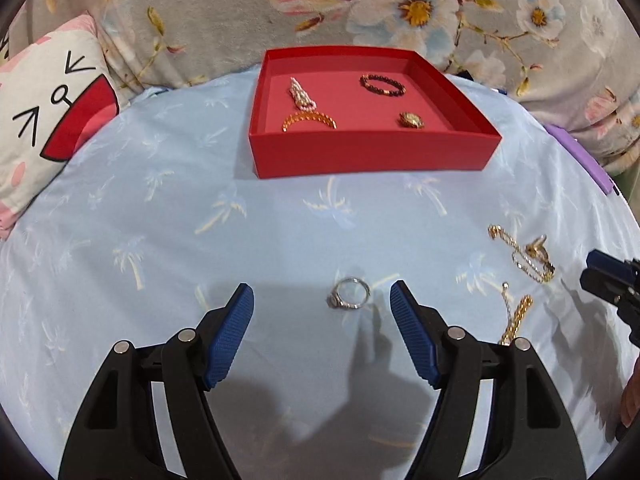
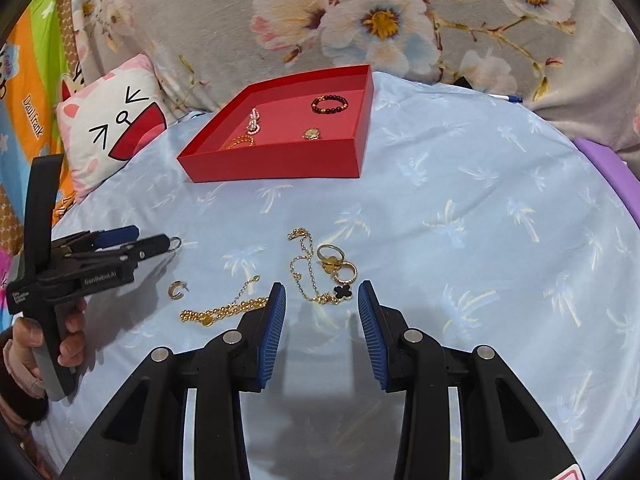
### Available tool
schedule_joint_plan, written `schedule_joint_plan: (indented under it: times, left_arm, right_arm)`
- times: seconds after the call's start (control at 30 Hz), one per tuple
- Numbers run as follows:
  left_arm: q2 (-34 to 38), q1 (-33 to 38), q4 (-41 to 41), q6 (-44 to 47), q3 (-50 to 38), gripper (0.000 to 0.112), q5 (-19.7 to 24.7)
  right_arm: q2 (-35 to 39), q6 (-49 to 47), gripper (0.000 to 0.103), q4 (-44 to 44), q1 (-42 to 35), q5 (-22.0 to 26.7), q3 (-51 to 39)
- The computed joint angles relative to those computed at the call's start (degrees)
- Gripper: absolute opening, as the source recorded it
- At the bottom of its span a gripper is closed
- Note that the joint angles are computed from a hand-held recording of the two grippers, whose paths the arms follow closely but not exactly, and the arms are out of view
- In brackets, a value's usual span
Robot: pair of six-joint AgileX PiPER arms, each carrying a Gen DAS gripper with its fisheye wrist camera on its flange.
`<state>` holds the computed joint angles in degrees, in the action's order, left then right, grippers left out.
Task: Organize jewelry
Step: 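Grasp the gold ring with clover charm with the right tool while the left tool approaches the chain, then grasp the gold chain bracelet with the left tool while the right tool holds the ring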
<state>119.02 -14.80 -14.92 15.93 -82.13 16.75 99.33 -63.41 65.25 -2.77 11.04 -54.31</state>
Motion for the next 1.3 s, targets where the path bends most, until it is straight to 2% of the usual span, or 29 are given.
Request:
schedule_joint_plan:
  times: [0.07,0.13,0.4,0.47,0.53,0.57,0.7,0.8,0.9,1.0,1.17,1.3]
  left_arm:
    - [0.29,-0.01,0.02,-0.16,-0.37,0.068,0.94]
    - [-0.41,0.01,-2.01,2.08,1.13,0.069,-1.21]
    - [-0.41,0.08,-7.09,7.52,1.52,0.069,-0.79]
    - [-0.22,0.28,-8.58,8.87,1.12,0.069,0.05]
    - [-0.17,0.39,-9.24,9.32,1.01,0.069,0.41]
    - [-0.02,0.57,-10.00,10.05,0.76,0.069,0.82]
    - [0.34,0.88,-11.08,10.80,0.13,0.069,2.07]
    - [0.08,0.93,-12.26,12.10,0.60,0.069,1.68]
    - [-0.57,0.88,-15.53,16.13,1.63,0.069,1.23]
    - [-2.06,0.27,-22.42,24.00,3.79,0.069,1.30]
    - [-5.04,-3.02,-28.42,33.00,7.79,0.069,2.31]
    - [-6.29,-6.63,-27.91,34.61,9.36,0.069,1.52]
  right_arm:
    - [1.19,-1.90,0.037,1.36,0.09,-0.02,-1.05]
    - [2.96,0.41,0.037,-1.73,0.16,0.43,-3.20]
    - [10.09,19.49,0.037,-20.82,-0.25,3.49,-13.52]
    - [11.59,23.06,0.034,-24.53,-0.12,4.36,-15.27]
    - [12.55,23.96,0.021,-25.17,-0.26,5.56,-16.27]
    - [13.02,23.80,0.018,-24.85,-0.44,6.51,-16.85]
    - [12.90,20.04,0.017,-19.85,-1.14,6.25,-16.51]
    - [11.43,11.66,0.017,-9.77,-2.76,5.94,-14.87]
    - [9.88,5.81,0.017,-2.02,-5.00,7.79,-13.76]
    - [7.87,3.40,0.017,1.25,-7.00,9.69,-12.03]
    - [2.20,0.48,0.017,3.58,-7.57,7.97,-6.06]
    - [-0.70,0.37,0.017,3.55,-7.16,7.45,-2.49]
